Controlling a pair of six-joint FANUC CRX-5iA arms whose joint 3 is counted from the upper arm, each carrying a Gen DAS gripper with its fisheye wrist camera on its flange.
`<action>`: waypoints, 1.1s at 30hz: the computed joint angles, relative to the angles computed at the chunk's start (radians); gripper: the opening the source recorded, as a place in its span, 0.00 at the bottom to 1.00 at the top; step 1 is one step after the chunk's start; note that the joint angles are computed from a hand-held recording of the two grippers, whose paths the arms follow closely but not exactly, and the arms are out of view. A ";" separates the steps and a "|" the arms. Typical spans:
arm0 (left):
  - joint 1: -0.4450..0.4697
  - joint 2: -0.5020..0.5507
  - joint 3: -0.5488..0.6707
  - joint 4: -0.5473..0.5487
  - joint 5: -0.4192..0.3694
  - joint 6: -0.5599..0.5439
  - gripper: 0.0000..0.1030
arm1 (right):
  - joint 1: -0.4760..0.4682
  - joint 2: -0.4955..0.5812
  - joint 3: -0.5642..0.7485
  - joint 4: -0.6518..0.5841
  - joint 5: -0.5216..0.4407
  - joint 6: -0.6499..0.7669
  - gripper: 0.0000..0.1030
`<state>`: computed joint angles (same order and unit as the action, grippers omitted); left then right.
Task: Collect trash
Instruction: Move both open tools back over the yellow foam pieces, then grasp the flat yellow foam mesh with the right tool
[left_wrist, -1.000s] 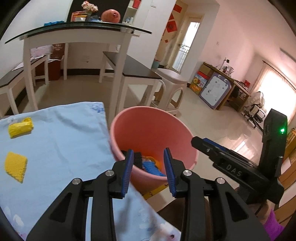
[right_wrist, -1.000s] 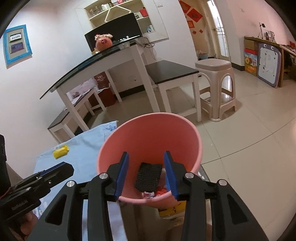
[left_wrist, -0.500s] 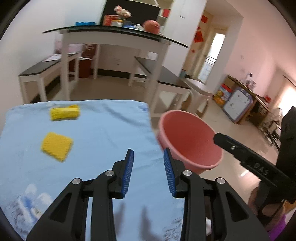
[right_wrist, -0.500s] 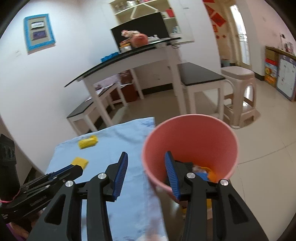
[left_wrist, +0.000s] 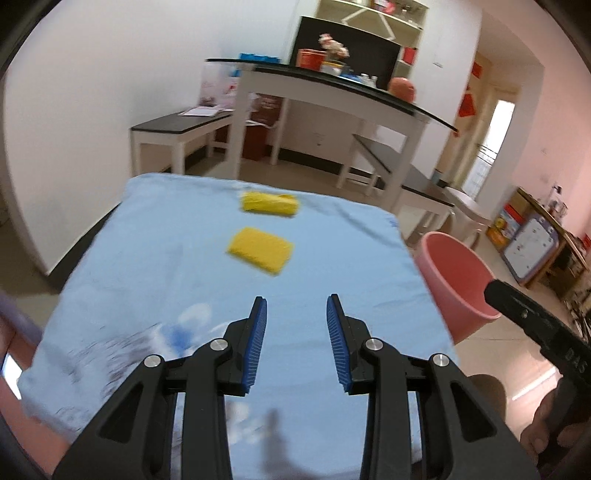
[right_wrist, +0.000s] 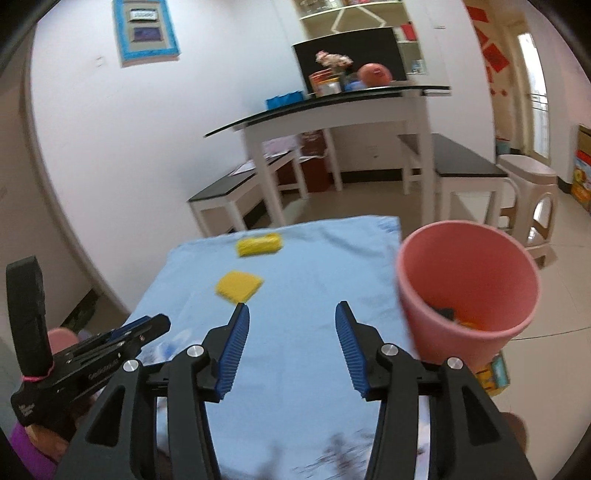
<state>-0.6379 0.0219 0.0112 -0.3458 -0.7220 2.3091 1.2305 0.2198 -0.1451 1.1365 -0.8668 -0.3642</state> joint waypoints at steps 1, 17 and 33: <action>0.007 -0.012 -0.015 0.001 0.004 0.004 0.33 | 0.008 0.012 0.015 -0.010 0.003 0.015 0.48; 0.114 -0.111 -0.118 -0.068 -0.031 0.067 0.33 | 0.017 0.212 0.301 -0.219 0.038 0.320 0.53; 0.241 -0.104 -0.142 0.115 0.062 -0.207 0.33 | -0.055 0.379 0.572 -0.410 0.035 0.618 0.60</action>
